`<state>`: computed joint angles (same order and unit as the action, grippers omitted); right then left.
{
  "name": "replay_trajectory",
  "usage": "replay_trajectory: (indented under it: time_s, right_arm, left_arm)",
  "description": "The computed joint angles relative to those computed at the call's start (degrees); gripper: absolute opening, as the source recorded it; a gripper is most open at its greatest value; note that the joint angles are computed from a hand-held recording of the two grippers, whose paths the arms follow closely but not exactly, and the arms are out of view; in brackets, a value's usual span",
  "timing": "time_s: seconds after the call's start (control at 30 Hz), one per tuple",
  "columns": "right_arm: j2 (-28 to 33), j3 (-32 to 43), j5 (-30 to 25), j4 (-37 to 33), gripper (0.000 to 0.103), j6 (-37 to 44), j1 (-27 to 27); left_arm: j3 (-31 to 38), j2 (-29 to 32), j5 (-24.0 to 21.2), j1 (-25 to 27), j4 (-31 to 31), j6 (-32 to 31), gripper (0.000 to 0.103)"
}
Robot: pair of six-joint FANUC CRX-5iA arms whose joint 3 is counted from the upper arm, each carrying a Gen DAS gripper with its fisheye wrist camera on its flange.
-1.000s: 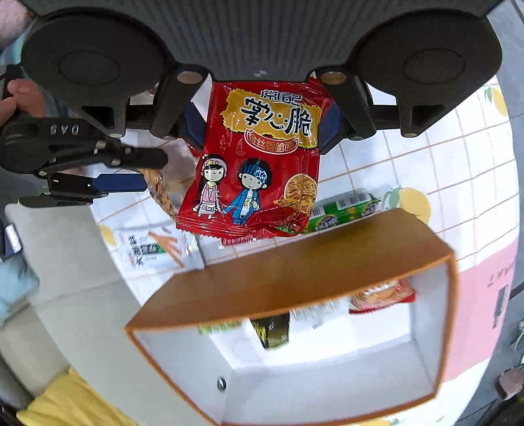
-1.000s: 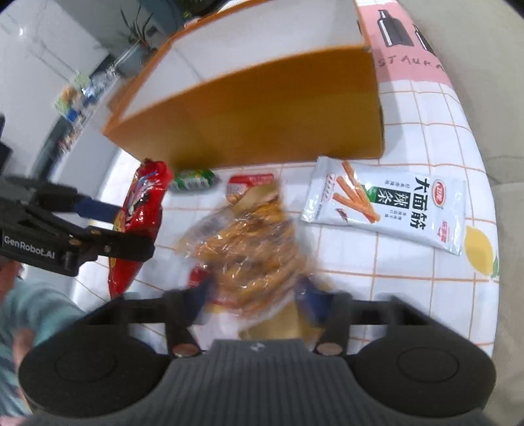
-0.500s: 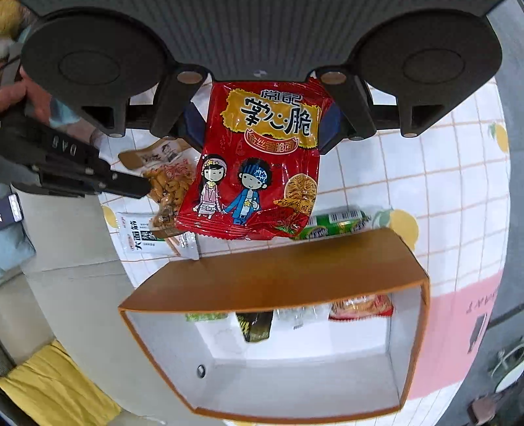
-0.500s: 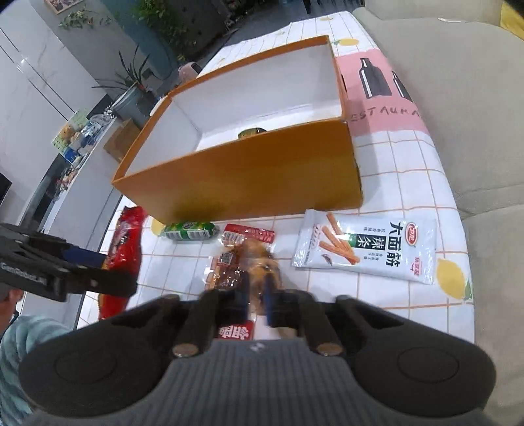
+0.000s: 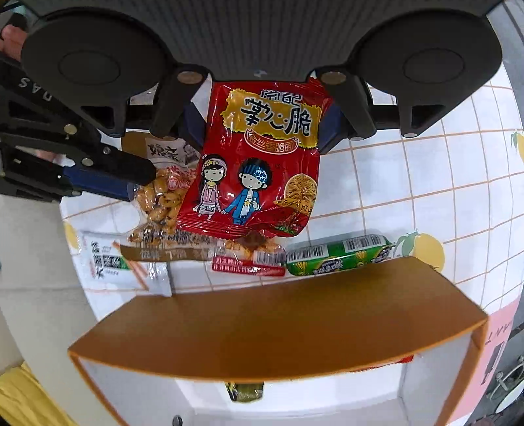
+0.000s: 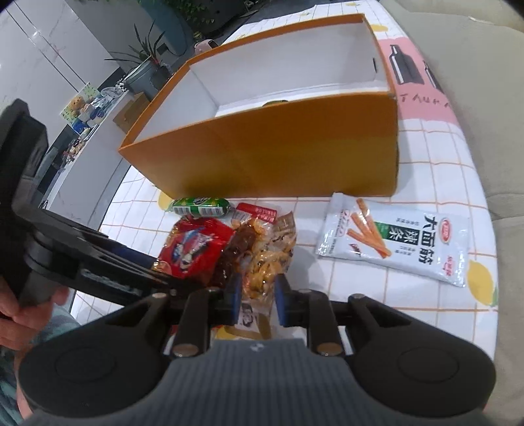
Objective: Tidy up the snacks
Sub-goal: 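Grasp the red chip bag with the left tool while the right tool grasps the peanut pack, then lift both snacks and carry them over the orange box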
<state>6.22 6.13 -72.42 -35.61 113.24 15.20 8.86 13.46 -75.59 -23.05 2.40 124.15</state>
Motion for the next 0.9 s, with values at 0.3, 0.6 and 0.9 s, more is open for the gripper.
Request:
replay_trajectory:
  time_s: [0.3,0.6,0.9]
  right_arm:
    - [2.2,1.3,-0.7,-0.7,0.028,-2.9,-0.1]
    - [4.5,1.9,-0.3,0.0,0.030,-4.9,0.8]
    - [5.1,1.3,2.6,-1.1,0.029,-5.4,0.9]
  left_arm:
    - [2.7,2.6,-2.3,-0.9,-2.0,-1.8,0.080]
    - [1.5,2.5,-1.2,0.0,0.0,-1.1,0.079]
    - [1.2,2.7,0.0,1.0,1.4,1.0,0.079]
